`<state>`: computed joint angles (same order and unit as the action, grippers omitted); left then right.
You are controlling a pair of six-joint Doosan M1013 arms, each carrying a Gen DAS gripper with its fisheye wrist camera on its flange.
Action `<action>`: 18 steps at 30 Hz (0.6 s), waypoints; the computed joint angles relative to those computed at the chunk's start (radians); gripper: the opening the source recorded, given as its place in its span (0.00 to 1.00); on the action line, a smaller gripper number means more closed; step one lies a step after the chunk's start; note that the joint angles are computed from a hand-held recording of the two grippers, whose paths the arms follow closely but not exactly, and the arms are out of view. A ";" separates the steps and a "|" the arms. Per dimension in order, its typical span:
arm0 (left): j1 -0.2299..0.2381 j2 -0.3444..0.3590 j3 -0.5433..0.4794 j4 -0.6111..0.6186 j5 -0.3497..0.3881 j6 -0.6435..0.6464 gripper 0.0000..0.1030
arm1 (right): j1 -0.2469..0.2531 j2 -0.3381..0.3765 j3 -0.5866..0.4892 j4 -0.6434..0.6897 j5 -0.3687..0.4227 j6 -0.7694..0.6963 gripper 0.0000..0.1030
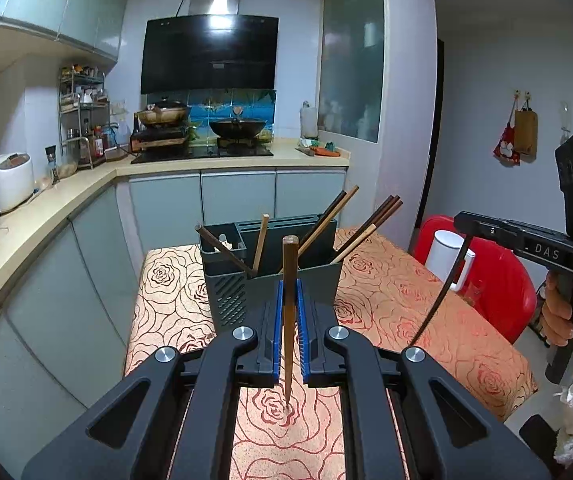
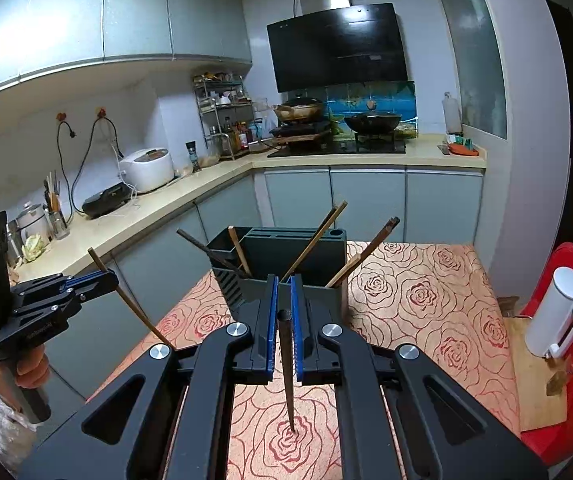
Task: Organize utensils
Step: 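Lift both held chopsticks and lower them into the black caddy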
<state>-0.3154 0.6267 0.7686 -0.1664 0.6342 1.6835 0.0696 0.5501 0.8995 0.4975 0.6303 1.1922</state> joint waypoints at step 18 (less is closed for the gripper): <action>-0.007 0.166 -0.398 0.053 0.207 -0.012 0.06 | 0.006 0.146 -0.337 -0.093 0.128 0.100 0.07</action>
